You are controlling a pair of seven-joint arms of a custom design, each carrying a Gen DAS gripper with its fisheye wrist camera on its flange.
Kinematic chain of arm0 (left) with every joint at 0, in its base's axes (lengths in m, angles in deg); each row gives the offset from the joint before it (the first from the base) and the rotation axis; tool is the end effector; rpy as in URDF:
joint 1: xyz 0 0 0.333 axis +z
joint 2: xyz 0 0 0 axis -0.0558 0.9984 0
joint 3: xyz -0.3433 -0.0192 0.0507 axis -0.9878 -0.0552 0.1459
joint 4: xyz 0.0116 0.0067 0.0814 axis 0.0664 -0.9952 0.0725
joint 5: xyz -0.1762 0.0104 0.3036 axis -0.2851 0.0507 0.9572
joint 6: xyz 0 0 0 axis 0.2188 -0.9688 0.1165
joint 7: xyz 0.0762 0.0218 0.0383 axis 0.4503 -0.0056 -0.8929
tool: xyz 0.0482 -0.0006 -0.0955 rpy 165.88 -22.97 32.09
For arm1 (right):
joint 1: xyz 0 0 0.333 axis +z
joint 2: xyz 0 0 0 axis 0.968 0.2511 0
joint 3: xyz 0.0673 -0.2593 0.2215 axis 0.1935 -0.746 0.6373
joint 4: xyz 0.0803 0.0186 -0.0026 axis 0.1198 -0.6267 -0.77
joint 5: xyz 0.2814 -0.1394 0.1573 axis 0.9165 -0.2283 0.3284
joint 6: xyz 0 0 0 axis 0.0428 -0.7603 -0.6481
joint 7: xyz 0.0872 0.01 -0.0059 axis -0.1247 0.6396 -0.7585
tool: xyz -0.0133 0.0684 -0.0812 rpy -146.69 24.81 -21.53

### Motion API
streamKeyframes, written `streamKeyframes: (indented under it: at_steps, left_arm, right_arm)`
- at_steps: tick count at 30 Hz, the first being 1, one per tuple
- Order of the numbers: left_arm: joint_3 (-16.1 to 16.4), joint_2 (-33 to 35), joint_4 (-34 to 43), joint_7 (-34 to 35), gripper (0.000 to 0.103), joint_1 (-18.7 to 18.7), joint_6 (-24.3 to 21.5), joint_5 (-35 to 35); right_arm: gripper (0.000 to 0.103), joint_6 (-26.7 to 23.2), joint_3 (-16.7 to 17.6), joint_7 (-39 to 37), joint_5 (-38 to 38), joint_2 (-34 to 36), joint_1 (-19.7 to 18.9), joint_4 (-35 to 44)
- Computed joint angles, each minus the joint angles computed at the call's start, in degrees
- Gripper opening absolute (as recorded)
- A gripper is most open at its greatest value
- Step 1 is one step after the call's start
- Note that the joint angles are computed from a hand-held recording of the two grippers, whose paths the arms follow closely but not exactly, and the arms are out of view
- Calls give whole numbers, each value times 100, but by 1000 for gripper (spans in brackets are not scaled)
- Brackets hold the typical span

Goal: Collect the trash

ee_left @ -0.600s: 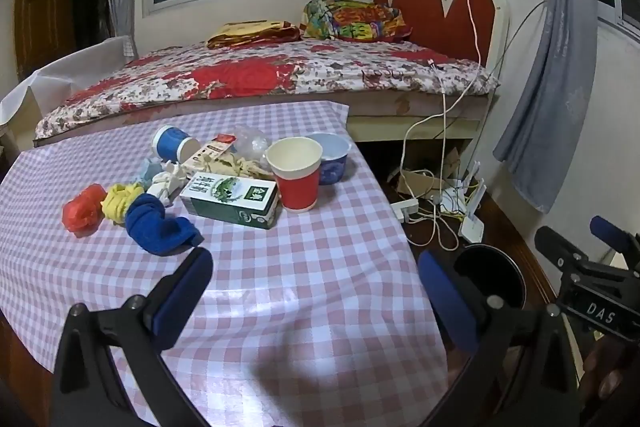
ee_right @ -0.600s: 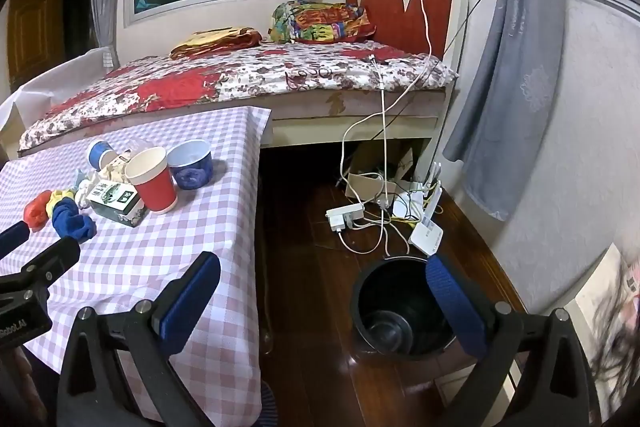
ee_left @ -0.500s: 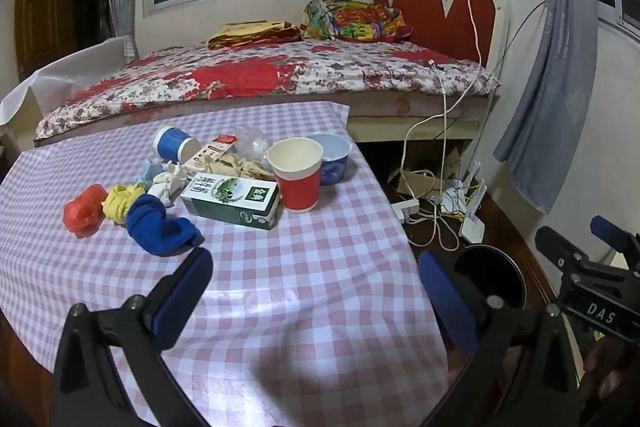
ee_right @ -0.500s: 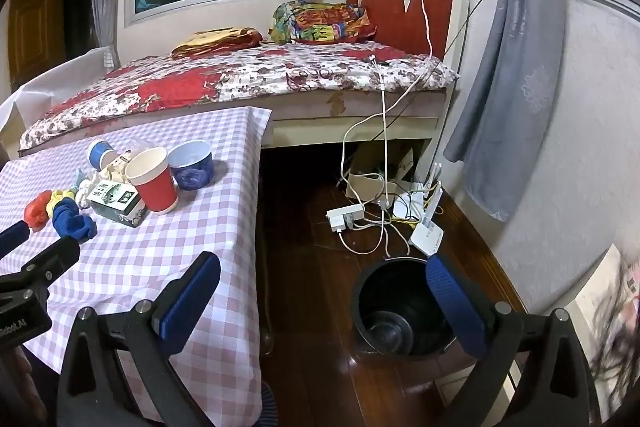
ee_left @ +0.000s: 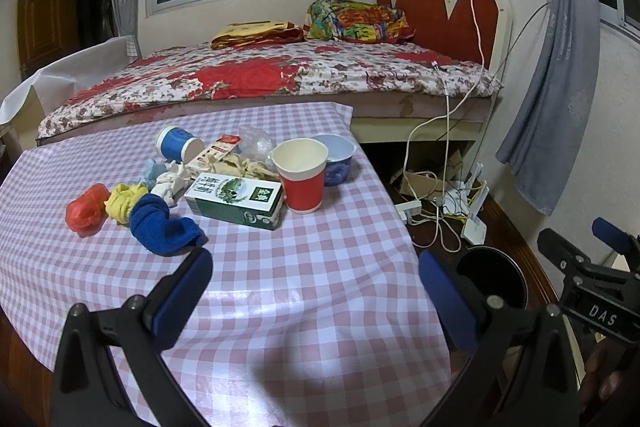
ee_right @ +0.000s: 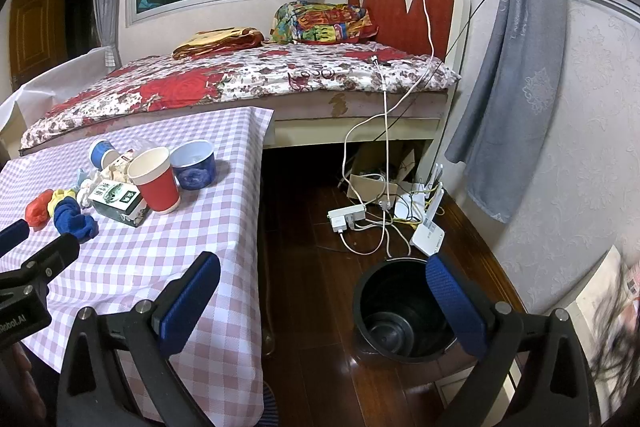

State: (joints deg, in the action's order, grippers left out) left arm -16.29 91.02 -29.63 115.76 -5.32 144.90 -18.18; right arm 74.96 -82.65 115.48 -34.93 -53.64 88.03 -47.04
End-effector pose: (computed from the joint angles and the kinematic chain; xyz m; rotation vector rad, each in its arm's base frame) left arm 0.6119 -0.1359 0.6608 -1.4535 1.9848 -0.9975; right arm 0.5244 0.1562 0.6727 -1.4325 2.0063 -1.0436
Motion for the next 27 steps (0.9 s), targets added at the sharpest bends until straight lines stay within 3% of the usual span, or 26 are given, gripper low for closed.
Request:
streamKeyframes:
  at_steps: [27]
  left_arm:
    - [29, -32, -115, 22, 103, 77, 70, -27]
  right_arm:
    - [103, 30, 4, 44, 0, -5, 25, -66]
